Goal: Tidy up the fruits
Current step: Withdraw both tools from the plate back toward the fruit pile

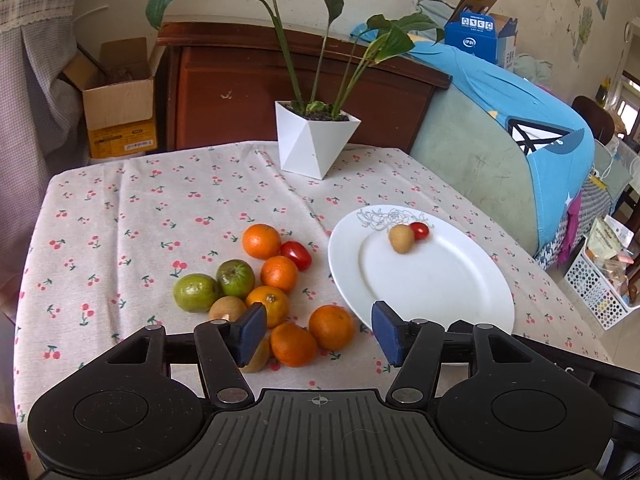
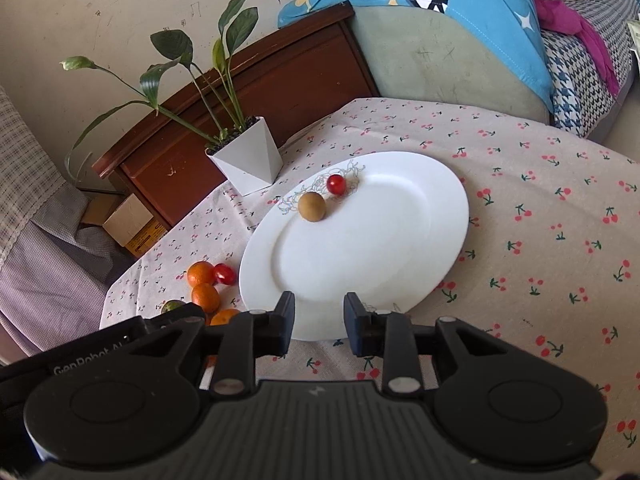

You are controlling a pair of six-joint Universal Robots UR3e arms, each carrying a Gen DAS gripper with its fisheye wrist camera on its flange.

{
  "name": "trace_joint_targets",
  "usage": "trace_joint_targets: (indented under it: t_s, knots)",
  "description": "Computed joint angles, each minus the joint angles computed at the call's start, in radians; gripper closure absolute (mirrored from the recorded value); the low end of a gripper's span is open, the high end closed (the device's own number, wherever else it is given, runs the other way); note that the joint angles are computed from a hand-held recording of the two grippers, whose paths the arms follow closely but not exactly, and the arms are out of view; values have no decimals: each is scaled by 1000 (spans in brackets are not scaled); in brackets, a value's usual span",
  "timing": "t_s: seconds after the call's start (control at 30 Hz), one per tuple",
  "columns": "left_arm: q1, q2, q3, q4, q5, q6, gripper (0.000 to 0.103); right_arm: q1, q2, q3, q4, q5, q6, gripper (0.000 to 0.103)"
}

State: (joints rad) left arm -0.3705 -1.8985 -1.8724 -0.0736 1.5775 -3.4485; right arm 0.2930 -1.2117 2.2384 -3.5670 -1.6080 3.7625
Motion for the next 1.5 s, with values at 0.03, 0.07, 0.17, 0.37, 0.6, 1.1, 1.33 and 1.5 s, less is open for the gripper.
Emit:
trace_joint_targets:
  t_s: [0.03, 0.07, 0.17, 0.37, 0.6, 1.1, 1.33, 1.5]
  knots:
    - [6, 11, -12, -4, 3, -1, 46, 3, 2, -2, -1, 6, -3, 74]
    - [13, 23, -28, -5, 4, 0, 46, 5, 4, -5, -1, 11, -7, 74]
    - [33, 62, -75, -11, 5, 7, 46, 18, 17, -21, 5, 21, -20, 74]
    - [67, 129, -160, -27, 16, 24, 46, 35, 50, -53, 16, 60, -25, 74]
    - [108, 183, -237, -24, 15, 38, 46, 53, 106, -102, 1, 128, -21, 74]
    - [161, 200, -282, -28, 11, 25, 46, 108, 248, -301, 57, 156, -17, 66]
    - [167, 201, -288, -21, 12, 17, 46, 113, 285, -334, 35, 121, 3, 67]
    - [168, 200, -292, -16, 20, 15, 46, 114, 303, -357, 33, 117, -5, 71]
